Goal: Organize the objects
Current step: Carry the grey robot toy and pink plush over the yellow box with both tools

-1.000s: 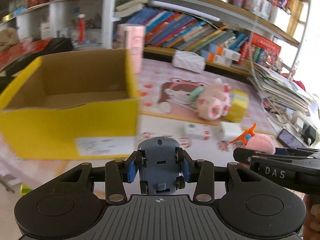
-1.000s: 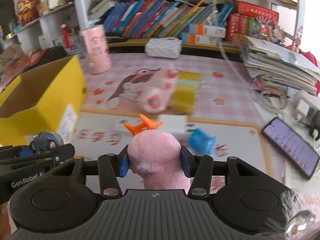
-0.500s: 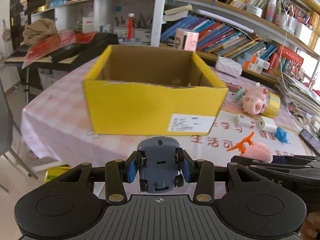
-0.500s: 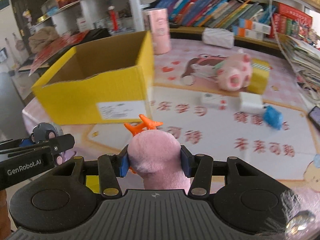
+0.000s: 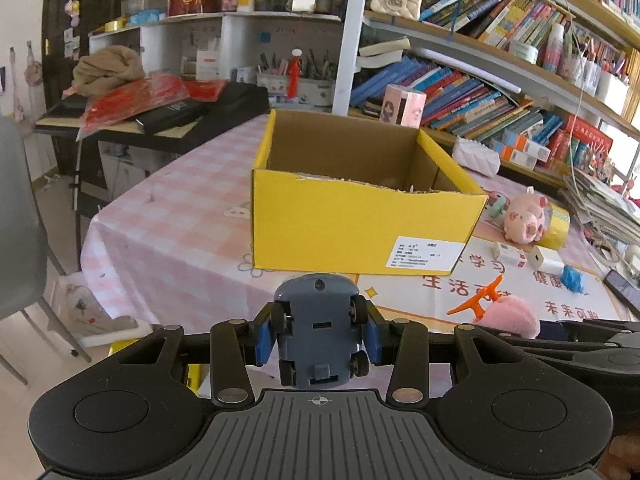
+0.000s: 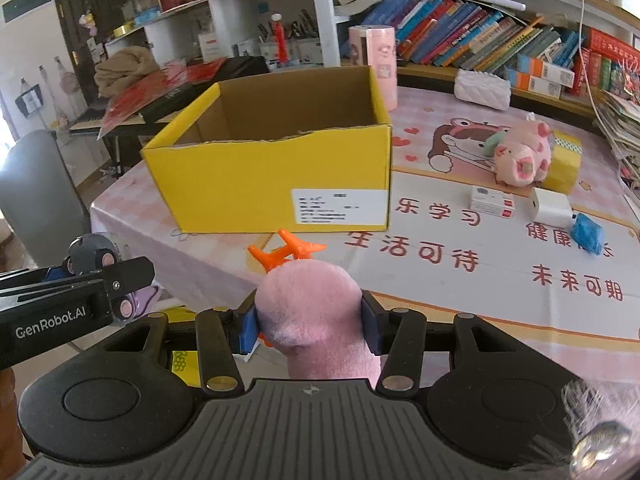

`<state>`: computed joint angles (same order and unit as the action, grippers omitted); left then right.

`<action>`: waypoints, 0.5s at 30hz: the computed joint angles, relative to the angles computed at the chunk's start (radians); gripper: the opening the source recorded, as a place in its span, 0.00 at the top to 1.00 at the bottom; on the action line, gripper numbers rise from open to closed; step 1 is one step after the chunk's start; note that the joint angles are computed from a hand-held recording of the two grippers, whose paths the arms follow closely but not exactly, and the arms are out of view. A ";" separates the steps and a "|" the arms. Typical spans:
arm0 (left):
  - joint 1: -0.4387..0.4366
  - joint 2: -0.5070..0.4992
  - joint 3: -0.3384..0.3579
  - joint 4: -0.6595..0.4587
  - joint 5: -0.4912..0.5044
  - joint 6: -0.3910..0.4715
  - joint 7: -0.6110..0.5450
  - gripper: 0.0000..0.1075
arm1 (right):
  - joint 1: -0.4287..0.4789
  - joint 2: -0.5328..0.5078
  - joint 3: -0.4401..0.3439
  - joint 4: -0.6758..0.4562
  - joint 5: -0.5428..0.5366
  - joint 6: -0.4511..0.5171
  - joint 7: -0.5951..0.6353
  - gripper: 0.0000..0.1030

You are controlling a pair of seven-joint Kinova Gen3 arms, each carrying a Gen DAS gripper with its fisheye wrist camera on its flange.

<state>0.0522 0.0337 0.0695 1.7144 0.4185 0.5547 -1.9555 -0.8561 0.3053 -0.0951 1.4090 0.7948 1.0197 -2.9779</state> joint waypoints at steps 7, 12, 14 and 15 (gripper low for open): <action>-0.016 -0.011 -0.009 0.016 0.075 0.006 -0.078 0.62 | -0.023 0.008 -0.002 -0.023 0.011 0.039 0.001 0.55; -0.021 -0.016 -0.016 0.024 0.123 0.011 -0.131 0.62 | -0.036 0.011 -0.002 -0.032 0.022 0.063 -0.006 0.55; -0.024 -0.016 -0.018 0.024 0.143 0.013 -0.154 0.62 | -0.040 0.012 -0.002 -0.034 0.026 0.071 -0.009 0.55; -0.025 -0.016 -0.019 0.023 0.150 0.015 -0.163 0.62 | -0.042 0.012 -0.002 -0.036 0.028 0.075 -0.010 0.55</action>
<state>0.0271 0.0181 0.0508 1.7374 0.5685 0.5694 -2.1182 -0.8978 0.3176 -0.0971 1.3726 0.8226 1.0949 -2.9882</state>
